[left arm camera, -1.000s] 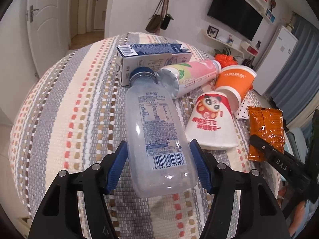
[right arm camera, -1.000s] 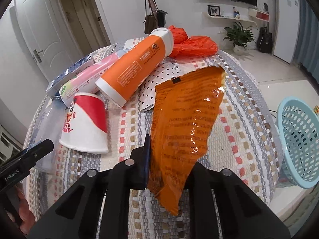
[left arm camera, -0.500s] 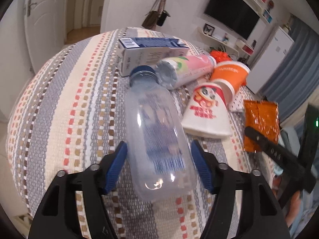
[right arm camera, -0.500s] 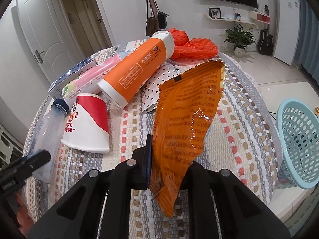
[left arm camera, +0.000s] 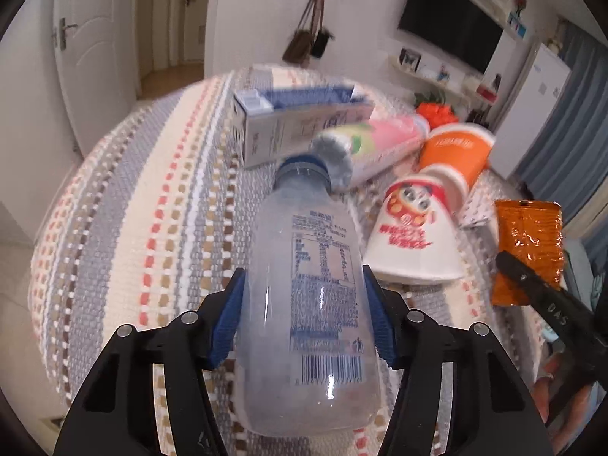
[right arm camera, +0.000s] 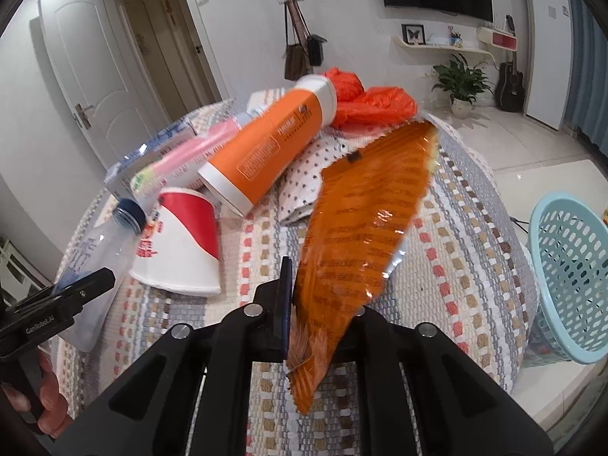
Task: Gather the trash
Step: 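Grasp the clear plastic bottle with the left gripper while the right grasps the orange snack bag, then lift bottle and snack bag and carry both toward the blue basket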
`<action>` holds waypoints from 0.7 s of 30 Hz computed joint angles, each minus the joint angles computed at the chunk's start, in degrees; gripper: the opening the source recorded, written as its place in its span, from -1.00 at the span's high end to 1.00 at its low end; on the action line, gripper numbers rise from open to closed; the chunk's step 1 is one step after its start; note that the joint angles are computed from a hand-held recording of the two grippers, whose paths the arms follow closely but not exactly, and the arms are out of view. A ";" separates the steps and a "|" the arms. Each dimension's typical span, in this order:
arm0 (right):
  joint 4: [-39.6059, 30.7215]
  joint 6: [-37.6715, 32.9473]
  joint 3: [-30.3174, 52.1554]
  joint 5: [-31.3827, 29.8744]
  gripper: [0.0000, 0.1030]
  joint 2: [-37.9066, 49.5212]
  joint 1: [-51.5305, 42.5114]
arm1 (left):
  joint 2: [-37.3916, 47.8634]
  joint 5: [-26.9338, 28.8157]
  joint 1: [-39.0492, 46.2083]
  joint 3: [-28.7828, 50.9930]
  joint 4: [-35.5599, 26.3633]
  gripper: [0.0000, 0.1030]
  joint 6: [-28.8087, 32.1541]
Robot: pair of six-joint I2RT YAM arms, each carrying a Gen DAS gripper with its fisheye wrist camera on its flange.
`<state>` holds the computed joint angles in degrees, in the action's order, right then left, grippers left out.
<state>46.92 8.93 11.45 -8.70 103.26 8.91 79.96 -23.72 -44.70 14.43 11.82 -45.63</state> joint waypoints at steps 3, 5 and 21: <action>3.21 -0.82 -2.86 0.91 0.84 -2.21 0.36 | -6.74 -5.01 -4.98 -1.35 -3.20 -0.10 -2.33; 2.84 -1.38 -4.14 1.79 0.84 -4.68 0.69 | -9.21 -8.35 -8.47 -0.32 -6.47 -0.10 -3.78; -15.39 -9.70 -7.96 -5.77 0.84 -30.05 -14.47 | 2.03 -12.20 -17.74 16.45 -7.62 -0.10 1.97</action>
